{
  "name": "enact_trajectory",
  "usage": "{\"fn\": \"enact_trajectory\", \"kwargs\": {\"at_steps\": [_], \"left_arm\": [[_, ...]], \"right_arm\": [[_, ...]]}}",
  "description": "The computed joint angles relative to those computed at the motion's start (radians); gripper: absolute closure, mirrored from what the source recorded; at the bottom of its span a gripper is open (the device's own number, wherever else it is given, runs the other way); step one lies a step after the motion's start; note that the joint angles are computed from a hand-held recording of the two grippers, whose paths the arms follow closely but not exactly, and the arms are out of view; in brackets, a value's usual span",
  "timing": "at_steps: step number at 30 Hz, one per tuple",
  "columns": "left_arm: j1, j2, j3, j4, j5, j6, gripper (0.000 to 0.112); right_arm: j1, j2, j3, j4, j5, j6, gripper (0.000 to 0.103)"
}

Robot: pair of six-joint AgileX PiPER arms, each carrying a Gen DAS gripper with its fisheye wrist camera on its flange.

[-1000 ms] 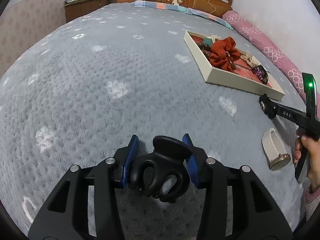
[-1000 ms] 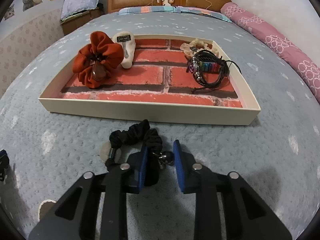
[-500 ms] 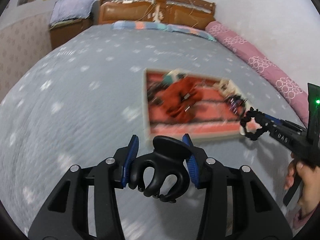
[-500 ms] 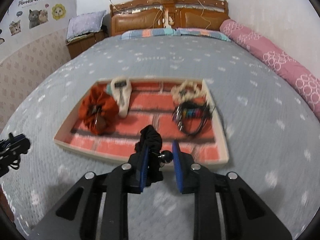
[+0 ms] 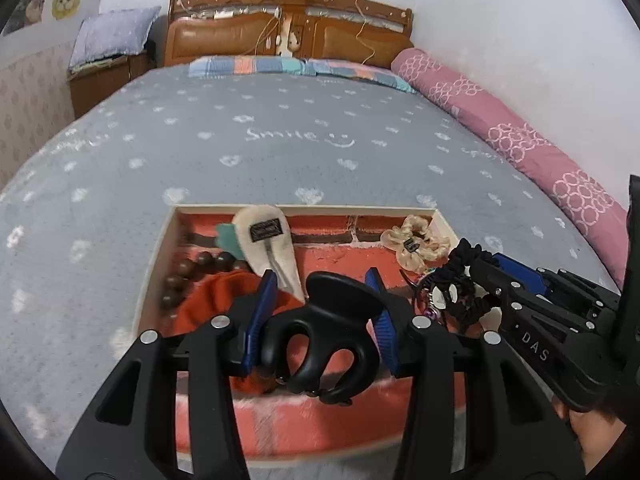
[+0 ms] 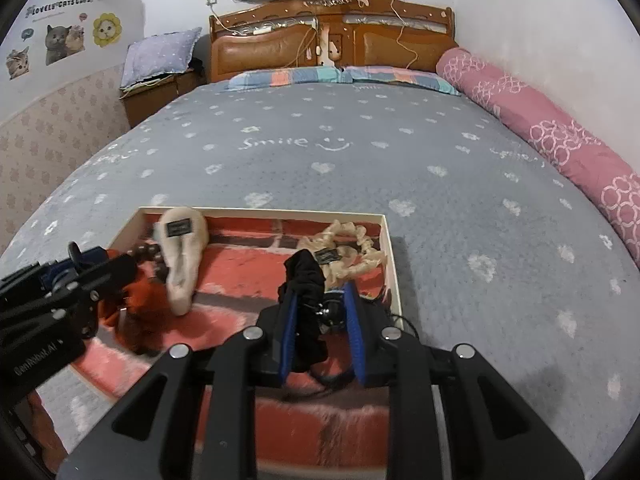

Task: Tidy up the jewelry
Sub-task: 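Carry the black claw clip and black scrunchie into the tray and open both tools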

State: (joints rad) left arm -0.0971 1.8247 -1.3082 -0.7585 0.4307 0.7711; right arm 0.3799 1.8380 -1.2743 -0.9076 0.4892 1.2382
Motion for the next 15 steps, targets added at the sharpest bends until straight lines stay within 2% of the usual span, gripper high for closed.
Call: {"fn": "enact_trajectory", "kwargs": {"at_steps": [6, 9, 15], "left_arm": [[-0.055, 0.076, -0.023, 0.082, -0.098, -0.069, 0.068], [-0.05, 0.095, -0.023, 0.065, -0.105, -0.061, 0.068], [-0.057, 0.098, 0.013, 0.022, -0.161, -0.005, 0.068]], "right_arm": [[-0.053, 0.062, -0.034, 0.02, -0.059, -0.013, 0.08], [-0.06, 0.085, -0.051, 0.04, -0.073, -0.038, 0.08], [-0.044, 0.101, -0.029, -0.023, -0.073, 0.027, 0.08]]}}
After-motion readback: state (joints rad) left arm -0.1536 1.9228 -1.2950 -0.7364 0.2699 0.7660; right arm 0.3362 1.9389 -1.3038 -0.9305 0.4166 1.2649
